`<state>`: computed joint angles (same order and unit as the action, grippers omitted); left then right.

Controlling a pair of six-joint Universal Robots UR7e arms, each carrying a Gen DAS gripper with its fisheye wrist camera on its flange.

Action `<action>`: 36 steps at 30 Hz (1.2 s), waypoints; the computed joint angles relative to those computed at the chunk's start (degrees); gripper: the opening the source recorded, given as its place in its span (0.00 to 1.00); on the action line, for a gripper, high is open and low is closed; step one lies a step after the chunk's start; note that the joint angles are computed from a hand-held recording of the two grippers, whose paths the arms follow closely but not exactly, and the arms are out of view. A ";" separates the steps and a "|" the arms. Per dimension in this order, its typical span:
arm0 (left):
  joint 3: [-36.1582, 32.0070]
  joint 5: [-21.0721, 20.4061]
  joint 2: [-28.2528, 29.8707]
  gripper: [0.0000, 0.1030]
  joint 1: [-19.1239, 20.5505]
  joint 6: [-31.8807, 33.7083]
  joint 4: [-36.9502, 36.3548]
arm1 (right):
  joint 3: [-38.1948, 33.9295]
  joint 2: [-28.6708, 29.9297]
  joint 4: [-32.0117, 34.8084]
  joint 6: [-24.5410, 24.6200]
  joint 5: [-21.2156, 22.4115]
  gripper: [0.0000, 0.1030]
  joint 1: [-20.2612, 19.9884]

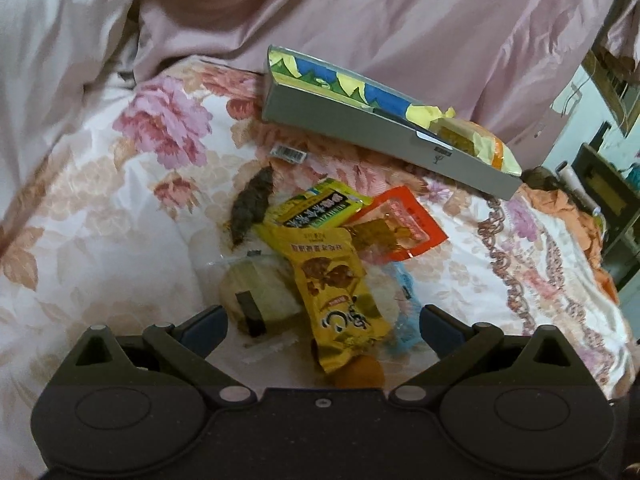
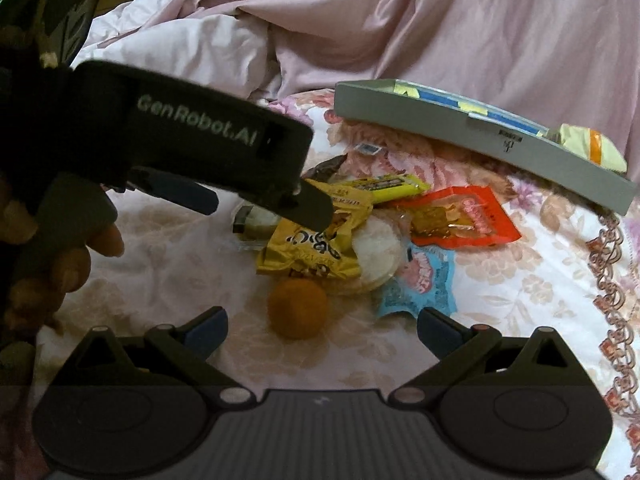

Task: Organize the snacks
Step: 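Withdraw both tools from the tray back toward the remaining snacks, then grasp the gold snack bag with the left tool while the right tool grasps the orange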

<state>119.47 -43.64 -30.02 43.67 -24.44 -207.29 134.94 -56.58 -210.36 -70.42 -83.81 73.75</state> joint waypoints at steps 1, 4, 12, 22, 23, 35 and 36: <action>0.26 -1.08 0.00 0.95 0.17 -0.36 -0.58 | -0.07 0.14 0.09 -0.15 0.00 1.00 -0.04; 0.47 -3.21 0.10 0.89 0.52 -1.02 -0.99 | -0.37 0.91 -0.42 -0.67 -0.13 0.98 0.11; 0.25 -7.20 -0.30 0.65 2.06 -3.60 -1.07 | -0.77 1.15 -0.21 0.54 -1.29 0.76 0.10; -2.00 -8.02 -0.03 0.38 3.81 -6.24 2.86 | -0.57 2.06 -1.42 -1.03 -0.02 0.60 -0.25; -2.17 -8.11 -0.30 0.38 4.15 -7.19 4.38 | -0.57 2.19 -1.51 -1.03 0.24 0.60 -0.26; 2.12 -7.02 -2.65 0.30 3.76 -10.13 4.15 | -1.72 2.24 -0.25 0.04 -3.85 0.37 1.73; 2.76 -7.39 -3.21 0.29 3.79 -11.35 4.69 | -1.90 2.04 0.12 0.54 -4.72 0.37 2.01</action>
